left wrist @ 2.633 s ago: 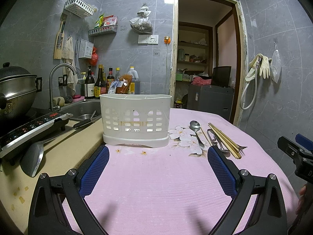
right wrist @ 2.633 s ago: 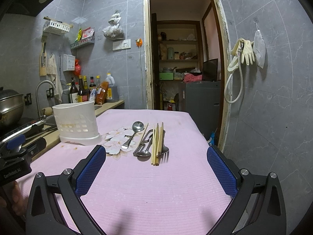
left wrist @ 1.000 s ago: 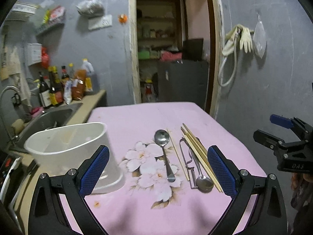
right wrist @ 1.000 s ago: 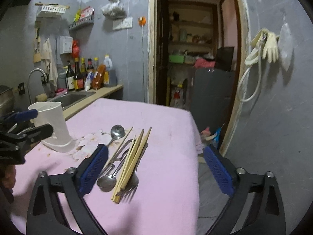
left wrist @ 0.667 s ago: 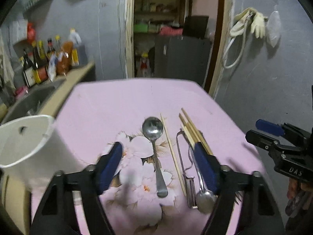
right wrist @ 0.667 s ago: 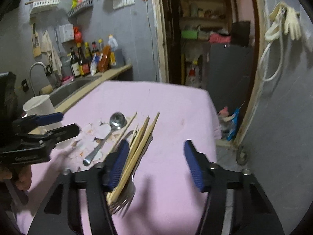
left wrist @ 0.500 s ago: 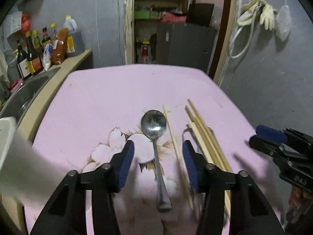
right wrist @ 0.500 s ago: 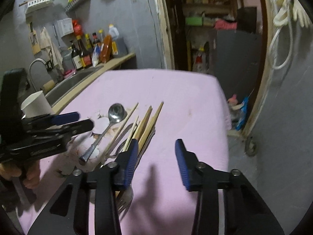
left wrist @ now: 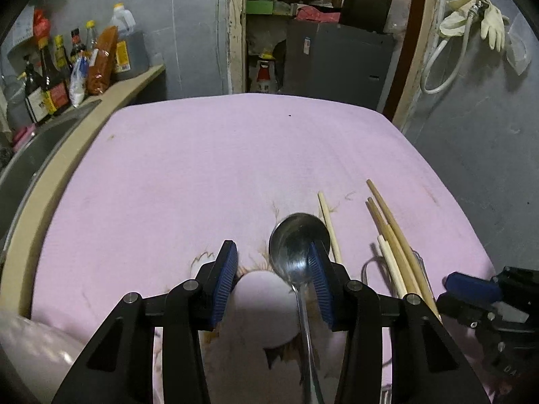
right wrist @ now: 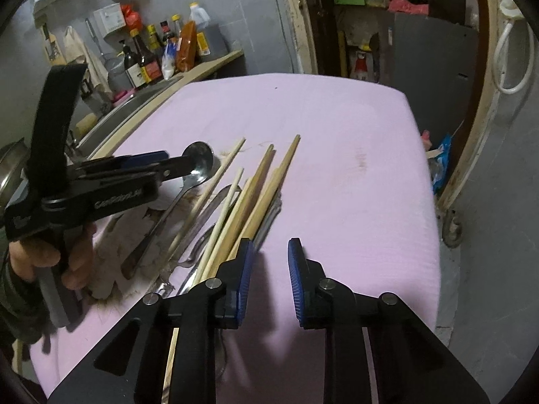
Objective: Organize utensils
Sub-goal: 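Lower the left tool onto the metal spoon and close on its handle, then grasp a metal fork with the right tool while the left tool holds the spoon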
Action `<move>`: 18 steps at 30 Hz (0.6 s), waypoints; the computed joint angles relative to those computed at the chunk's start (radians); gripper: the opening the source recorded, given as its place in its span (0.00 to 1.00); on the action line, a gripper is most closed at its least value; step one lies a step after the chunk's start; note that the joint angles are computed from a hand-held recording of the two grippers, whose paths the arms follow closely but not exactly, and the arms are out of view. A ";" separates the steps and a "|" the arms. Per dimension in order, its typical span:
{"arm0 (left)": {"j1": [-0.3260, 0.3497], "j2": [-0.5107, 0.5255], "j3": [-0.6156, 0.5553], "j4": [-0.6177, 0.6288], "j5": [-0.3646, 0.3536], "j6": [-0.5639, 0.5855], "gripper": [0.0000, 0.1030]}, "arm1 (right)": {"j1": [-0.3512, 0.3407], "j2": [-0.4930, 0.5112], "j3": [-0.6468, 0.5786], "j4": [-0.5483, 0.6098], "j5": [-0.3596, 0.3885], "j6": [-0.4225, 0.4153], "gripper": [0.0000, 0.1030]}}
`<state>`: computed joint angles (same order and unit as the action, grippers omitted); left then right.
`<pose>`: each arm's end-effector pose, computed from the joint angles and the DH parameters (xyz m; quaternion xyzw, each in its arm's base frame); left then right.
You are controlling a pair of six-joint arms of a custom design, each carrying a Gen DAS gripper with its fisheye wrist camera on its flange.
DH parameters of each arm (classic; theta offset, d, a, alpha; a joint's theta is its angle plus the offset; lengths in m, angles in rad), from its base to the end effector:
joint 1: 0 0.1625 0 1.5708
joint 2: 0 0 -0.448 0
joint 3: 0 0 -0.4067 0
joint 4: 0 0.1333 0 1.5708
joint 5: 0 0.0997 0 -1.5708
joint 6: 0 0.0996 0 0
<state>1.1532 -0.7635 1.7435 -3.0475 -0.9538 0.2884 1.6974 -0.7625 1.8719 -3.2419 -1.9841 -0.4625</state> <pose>-0.0999 -0.6958 0.1106 0.2493 0.8924 -0.2527 0.2786 0.1731 -0.6211 0.0837 0.2186 -0.9164 0.2345 0.2397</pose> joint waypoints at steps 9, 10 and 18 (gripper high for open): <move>0.028 -0.002 -0.046 0.084 -0.066 -0.051 0.35 | -0.006 0.004 -0.033 0.079 0.024 0.027 0.17; 0.028 -0.003 -0.046 0.091 -0.077 -0.055 0.30 | -0.007 0.003 -0.035 0.085 0.026 0.027 0.17; 0.030 -0.024 -0.039 0.134 -0.129 -0.073 0.04 | -0.001 0.009 -0.046 0.108 -0.003 0.041 0.18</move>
